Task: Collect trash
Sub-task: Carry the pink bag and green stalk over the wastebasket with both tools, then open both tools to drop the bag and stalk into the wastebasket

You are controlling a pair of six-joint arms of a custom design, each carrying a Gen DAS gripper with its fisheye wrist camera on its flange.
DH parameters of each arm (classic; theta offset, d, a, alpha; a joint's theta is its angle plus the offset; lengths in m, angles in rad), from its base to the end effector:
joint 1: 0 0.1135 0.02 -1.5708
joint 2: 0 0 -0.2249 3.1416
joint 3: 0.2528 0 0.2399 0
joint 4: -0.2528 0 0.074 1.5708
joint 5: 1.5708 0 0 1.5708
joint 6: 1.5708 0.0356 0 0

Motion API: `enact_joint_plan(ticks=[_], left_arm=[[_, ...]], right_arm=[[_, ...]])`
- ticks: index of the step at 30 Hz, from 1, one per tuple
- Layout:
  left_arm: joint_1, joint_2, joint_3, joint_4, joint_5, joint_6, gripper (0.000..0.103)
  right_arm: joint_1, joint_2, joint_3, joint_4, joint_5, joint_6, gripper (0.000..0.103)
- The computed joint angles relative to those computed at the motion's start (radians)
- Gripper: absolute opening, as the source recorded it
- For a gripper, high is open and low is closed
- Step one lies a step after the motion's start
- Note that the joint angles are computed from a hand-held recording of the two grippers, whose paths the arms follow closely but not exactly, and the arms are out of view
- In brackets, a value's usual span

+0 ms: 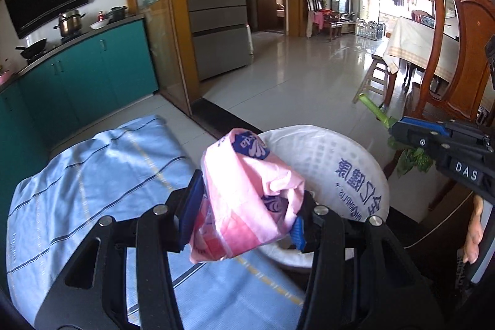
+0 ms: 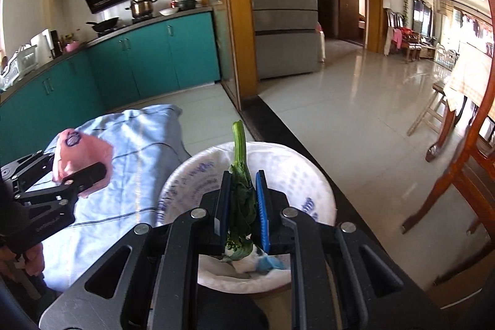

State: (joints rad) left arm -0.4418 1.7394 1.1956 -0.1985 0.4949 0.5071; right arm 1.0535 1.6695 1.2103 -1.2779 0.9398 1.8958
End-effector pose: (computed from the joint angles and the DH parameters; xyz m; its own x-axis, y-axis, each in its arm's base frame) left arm 0.3229 -0.1714 0.1952 -0.1978 0.5663 -0.8001 0.9023 0.4242 0.0772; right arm 0.1542 0.2128 0.1944 -0.3928 0.4401 -0.8075 0.6470 0.7562 0.0974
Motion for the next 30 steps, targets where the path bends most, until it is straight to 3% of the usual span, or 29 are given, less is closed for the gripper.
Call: enact_joint_plan(ticks=[13, 24, 28, 29, 30], left_arm=[[-0.204, 0.308, 0.220, -0.005, -0.151, -0.065, 0.050], [-0.214, 0.394, 0.287, -0.013, -0.174, -0.063, 0.050], [-0.216, 0.376, 0.258, 0.010, -0.175, -0.052, 0.065], [-0.217, 0.368, 0.250, 0.016, -0.177, -0.051, 0.068], [-0.214, 0.354, 0.235, 0.023, -0.173, -0.048, 0.073]], right_arm=[[-0.110, -0.080, -0.215, 0.237, -0.074, -0.104, 0.017], [-0.203, -0.113, -0.295, 0.398, -0.109, -0.236, 0.016], [-0.224, -0.108, -0.312, 0.435, -0.135, -0.261, 0.017], [-0.228, -0.104, -0.310, 0.433, -0.139, -0.255, 0.019], [-0.229, -0.103, -0.311, 0.422, -0.141, -0.238, 0.028]])
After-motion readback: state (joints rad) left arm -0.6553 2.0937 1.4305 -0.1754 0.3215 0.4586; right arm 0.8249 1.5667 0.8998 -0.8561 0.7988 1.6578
